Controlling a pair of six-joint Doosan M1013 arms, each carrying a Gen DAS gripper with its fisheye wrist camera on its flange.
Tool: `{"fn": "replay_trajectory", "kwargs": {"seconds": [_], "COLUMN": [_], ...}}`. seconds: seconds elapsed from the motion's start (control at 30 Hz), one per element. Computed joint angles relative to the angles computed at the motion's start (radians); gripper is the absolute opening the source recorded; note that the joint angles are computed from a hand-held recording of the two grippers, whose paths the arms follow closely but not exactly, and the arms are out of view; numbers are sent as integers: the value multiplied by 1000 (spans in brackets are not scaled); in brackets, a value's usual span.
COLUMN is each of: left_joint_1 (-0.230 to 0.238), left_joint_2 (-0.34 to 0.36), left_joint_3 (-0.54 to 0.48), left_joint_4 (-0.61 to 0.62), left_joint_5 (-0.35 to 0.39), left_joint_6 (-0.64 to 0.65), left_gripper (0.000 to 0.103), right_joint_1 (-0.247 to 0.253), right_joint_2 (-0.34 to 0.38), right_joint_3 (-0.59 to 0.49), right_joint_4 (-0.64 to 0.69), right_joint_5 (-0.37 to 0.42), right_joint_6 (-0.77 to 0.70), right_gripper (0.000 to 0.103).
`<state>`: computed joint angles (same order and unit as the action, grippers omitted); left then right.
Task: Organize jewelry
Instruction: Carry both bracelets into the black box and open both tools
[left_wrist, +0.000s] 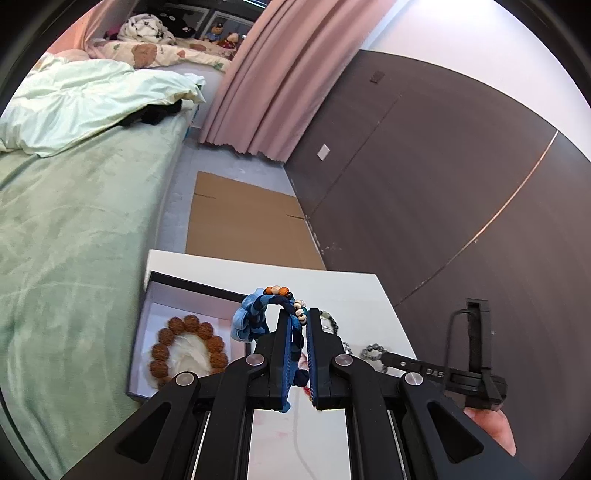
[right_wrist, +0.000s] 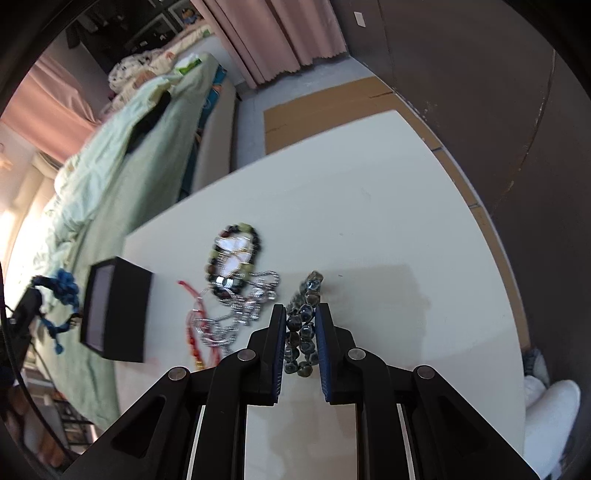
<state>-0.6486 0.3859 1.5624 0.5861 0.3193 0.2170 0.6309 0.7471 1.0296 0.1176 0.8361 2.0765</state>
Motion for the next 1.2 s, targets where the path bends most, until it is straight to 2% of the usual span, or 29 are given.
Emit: {"fn": "replay_trajectory", "kwargs": {"seconds": [0.13,0.33,0.43,0.53,0.57,0.6,0.67,0.87,1.0,1.2], "left_joint_1": [5,14,30,28,28,28,29,40,44,46], "left_joint_2": [-11,-2,18,25,24,22,11,-12,-36,-57], "left_joint_3": [13,4,-23,-30,-29,-25,-6,22,47,71], "left_joint_4": [50,35,-154,-151,-146,-137,-96,-32,58,163], "left_joint_5": [28,100,144,178,176,165,125,112,111,112], "left_joint_6": [-60,-54,119,111,106,98,46,-62,-165,-278], "left_gripper": [8,8,9,17,33,63,100,100,100,100], "right_joint_1": [10,30,41,53,56,58,65,78,86,96], "right_joint_2": [-12,-19,-13,-5,-2,2,12,39,61,119], "right_joint_3": [6,4,-9,-24,-27,-34,-49,-85,-114,-201], "right_joint_4": [17,46,72,104,115,131,171,311,406,501], "right_joint_5": [-55,-136,-155,-180,-186,-193,-206,-232,-235,-181], "right_joint_6": [-10,-48,-77,-108,-117,-132,-171,-294,-374,-457], "right_gripper": [17,17,17,17,17,17,17,17,17,17]}}
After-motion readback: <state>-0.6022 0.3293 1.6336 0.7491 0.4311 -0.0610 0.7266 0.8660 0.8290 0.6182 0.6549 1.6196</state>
